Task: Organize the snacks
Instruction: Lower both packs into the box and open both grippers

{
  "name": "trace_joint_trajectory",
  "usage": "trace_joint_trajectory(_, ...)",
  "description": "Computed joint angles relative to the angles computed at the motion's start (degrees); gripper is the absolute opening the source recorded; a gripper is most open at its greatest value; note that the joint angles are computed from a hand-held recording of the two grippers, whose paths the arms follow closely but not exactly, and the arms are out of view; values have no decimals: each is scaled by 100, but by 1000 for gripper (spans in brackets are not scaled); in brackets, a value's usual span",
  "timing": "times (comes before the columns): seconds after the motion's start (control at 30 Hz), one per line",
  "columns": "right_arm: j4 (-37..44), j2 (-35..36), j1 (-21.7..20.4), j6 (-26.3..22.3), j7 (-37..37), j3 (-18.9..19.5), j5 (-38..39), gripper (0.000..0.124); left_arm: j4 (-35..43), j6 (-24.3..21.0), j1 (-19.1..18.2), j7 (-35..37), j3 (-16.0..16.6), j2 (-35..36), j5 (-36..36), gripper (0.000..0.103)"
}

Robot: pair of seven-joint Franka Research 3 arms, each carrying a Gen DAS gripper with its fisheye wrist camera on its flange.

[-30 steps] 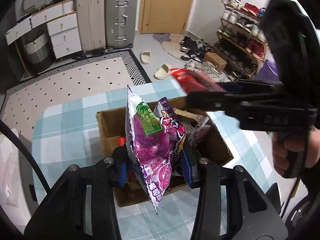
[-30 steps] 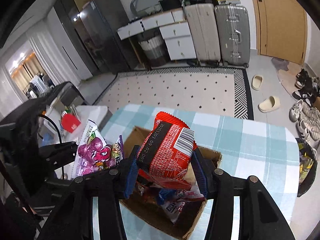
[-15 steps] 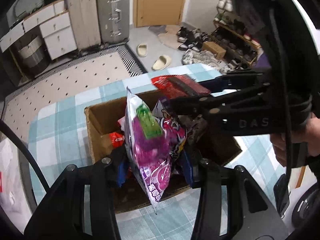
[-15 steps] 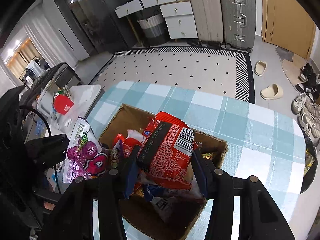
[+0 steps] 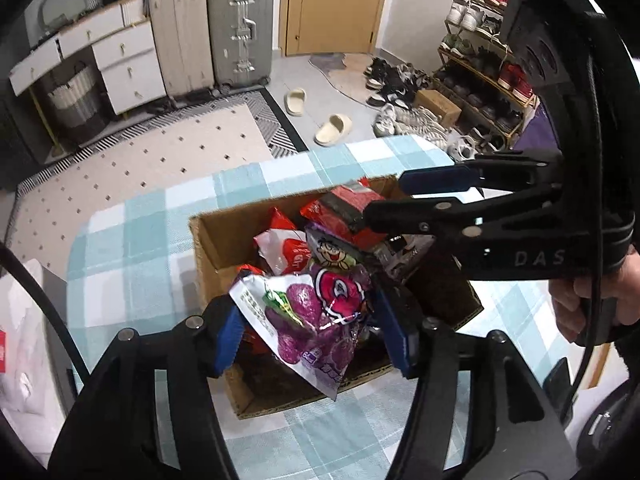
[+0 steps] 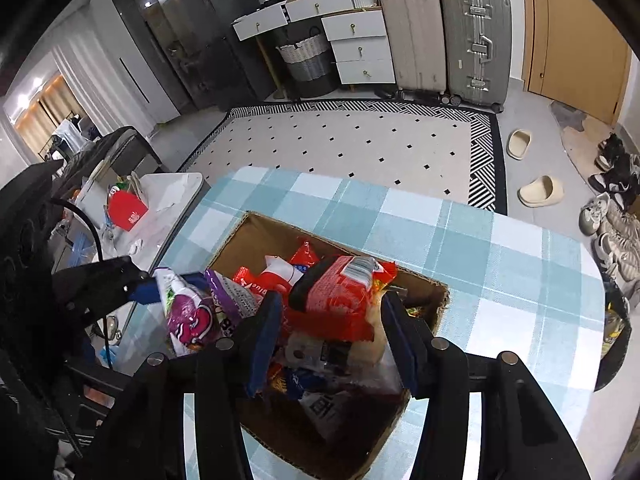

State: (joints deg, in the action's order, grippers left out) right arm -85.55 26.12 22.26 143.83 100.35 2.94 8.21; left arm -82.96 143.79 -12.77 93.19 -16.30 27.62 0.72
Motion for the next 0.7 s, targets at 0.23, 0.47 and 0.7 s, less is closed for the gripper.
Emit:
trace_joint_trajectory(0.23, -261, -281, 43, 182, 145, -26, -50, 53, -363, 287, -73, -301, 106, -386, 179, 67)
trace_joint_trajectory(0.47, -622, -733, 152, 347, 390, -64, -345, 53, -868, 506, -1, -890, 179, -866, 198, 72)
trace_joint_trajectory(0.7, -1411, -1430, 218, 1057, 596, -14, -662, 72, -1868, 1239, -173, -1842, 450, -1792, 1248, 80)
